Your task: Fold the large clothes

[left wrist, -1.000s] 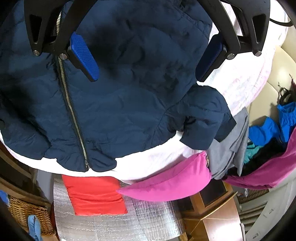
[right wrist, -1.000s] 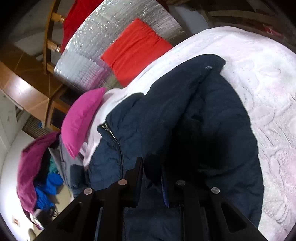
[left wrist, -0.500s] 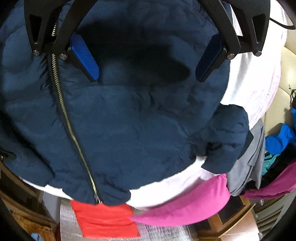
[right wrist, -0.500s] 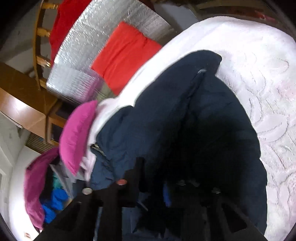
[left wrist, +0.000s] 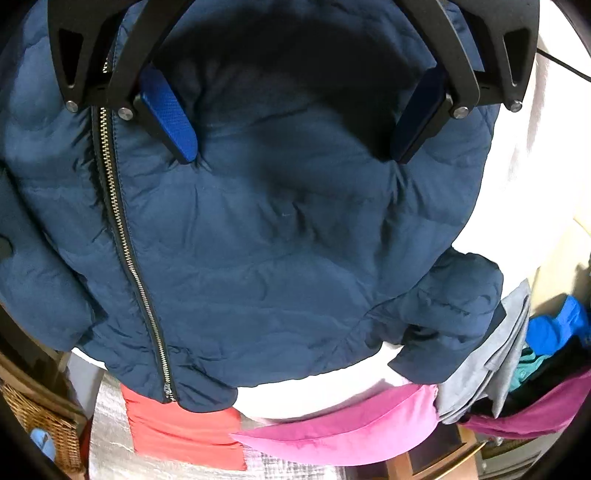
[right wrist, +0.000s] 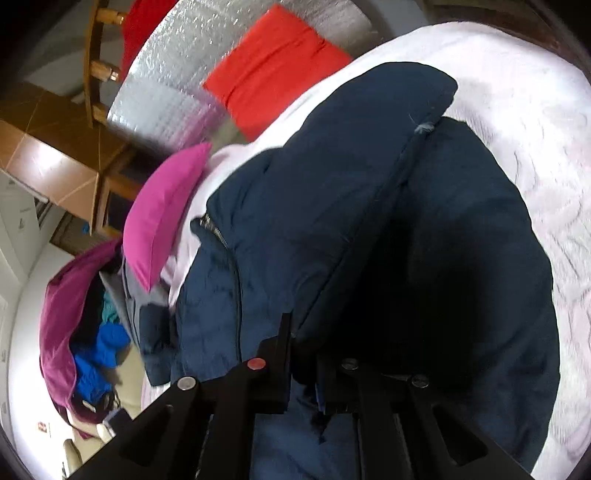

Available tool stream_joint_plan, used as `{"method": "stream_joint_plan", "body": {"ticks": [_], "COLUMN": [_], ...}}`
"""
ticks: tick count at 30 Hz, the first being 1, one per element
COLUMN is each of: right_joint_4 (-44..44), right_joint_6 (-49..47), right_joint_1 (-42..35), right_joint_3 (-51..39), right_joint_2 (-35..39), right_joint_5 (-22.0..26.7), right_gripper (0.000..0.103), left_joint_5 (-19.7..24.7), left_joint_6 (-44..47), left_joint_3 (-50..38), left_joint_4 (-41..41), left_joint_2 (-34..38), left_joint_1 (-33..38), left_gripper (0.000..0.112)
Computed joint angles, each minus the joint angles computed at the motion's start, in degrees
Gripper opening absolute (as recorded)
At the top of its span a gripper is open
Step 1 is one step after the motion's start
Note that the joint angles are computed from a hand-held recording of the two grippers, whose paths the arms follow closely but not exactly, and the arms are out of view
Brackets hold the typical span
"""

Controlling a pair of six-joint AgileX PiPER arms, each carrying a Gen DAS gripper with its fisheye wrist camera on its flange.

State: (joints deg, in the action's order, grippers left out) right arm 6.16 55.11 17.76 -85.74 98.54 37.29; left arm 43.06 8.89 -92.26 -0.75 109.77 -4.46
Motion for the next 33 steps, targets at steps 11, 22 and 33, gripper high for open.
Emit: {"method": "stream_joint_plan", "body": {"ticks": [11, 22, 33], "right_joint_4": [-14.79, -3.73, 12.38], "right_joint_6": [25.45, 16.88, -4.50], "right_joint_1": [0.42, -10.21, -17.03], "right_joint_3": [17.79, 17.39, 18.99], "right_joint_2": [-18.15, -17.42, -14.89], "right_joint_5": [-8.19, -0.49, -2.03], "right_gripper": [0.048, 0.048, 0.067], "left_joint_5": [7.10, 1.95, 6.56], "left_joint_6": [-2.94, 5.07, -3.90], "left_joint_3": [-6.02, -0.98, -10.59], "left_joint_4": [2.03, -9.10, 2.58], "left_joint_2": [2.34, -7.93, -1.45], "left_joint_1": [-0.50, -6.45, -22.94], "left_gripper": [0.103, 0.103, 0.103]}}
